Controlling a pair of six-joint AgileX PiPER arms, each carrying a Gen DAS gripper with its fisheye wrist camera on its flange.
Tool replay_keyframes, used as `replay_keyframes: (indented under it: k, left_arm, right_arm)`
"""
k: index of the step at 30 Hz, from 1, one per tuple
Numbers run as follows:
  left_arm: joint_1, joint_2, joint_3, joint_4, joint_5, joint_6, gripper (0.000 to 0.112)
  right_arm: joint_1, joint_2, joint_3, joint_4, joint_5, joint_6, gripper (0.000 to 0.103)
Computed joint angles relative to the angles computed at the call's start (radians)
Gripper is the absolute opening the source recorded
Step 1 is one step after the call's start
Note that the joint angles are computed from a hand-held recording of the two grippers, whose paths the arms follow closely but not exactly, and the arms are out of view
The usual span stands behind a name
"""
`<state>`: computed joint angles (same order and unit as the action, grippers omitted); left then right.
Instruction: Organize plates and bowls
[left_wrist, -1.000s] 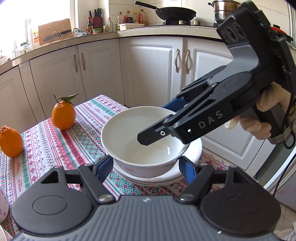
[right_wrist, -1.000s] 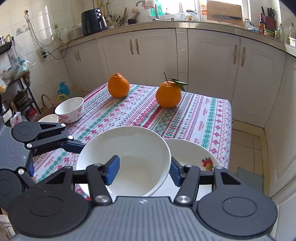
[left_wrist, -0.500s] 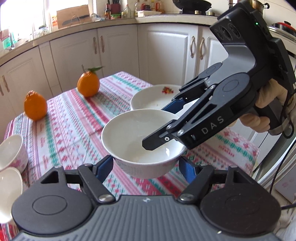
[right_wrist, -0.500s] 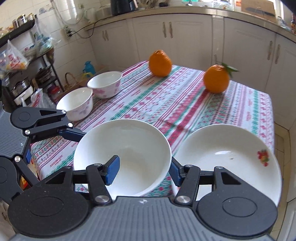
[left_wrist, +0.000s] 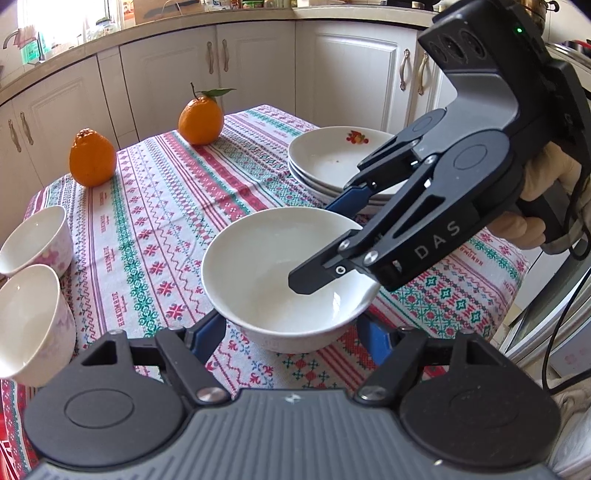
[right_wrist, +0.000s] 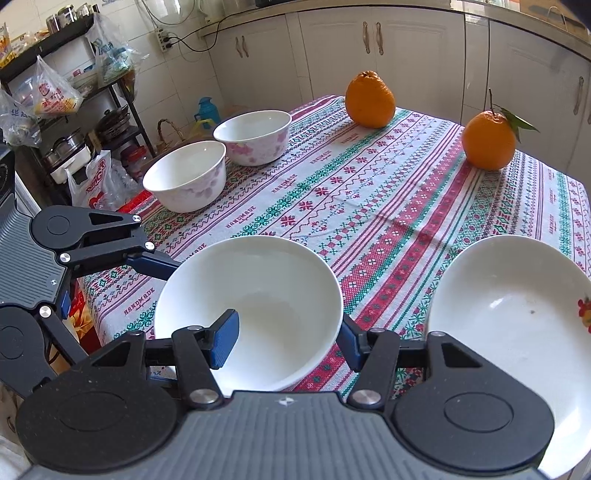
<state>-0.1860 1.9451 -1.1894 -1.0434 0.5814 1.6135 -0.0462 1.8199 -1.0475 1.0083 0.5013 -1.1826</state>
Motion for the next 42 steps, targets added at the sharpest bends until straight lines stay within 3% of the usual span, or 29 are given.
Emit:
replay_keyframes:
  k: [8, 11, 13, 18, 22, 31, 36, 42]
  left_arm:
    - [0.005, 0.006, 0.006, -0.013, 0.001, 0.019, 0.079]
    - [0.017, -0.005, 0.028, -0.054, 0.007, 0.066, 0.091]
    - [0.033, -0.017, 0.043, -0.085, 0.02, 0.101, 0.091]
    - [0.096, -0.049, 0.091, -0.125, 0.014, 0.138, 0.094]
    - [0.16, -0.057, 0.106, -0.165, -0.023, 0.15, 0.094]
    - [0.24, 0.014, 0.05, -0.47, -0.197, 0.376, 0.094]
    - [0.265, 0.066, 0.002, -0.567, -0.209, 0.475, 0.094]
    - [0.287, 0.125, -0.069, -0.51, -0.166, 0.405, 0.094]
  right_arm:
    - [0.009, 0.003, 0.002, 0.021, 0.005, -0.035, 0.07]
    - [0.017, -0.008, 0.008, 0.035, 0.005, -0.052, 0.084]
    - [0.032, -0.023, 0.016, 0.048, -0.023, -0.066, 0.095]
    - [0.073, -0.035, -0.019, 0.029, -0.051, -0.06, 0.103]
    - [0.119, -0.011, -0.09, -0.055, -0.067, 0.011, 0.103]
    - [0.199, 0.146, -0.387, -0.246, 0.025, 0.225, 0.103]
    - [0.241, 0.269, -0.607, -0.345, 0.113, 0.34, 0.103]
    - [0.27, 0.463, -0.929, -0.448, 0.265, 0.485, 0.102]
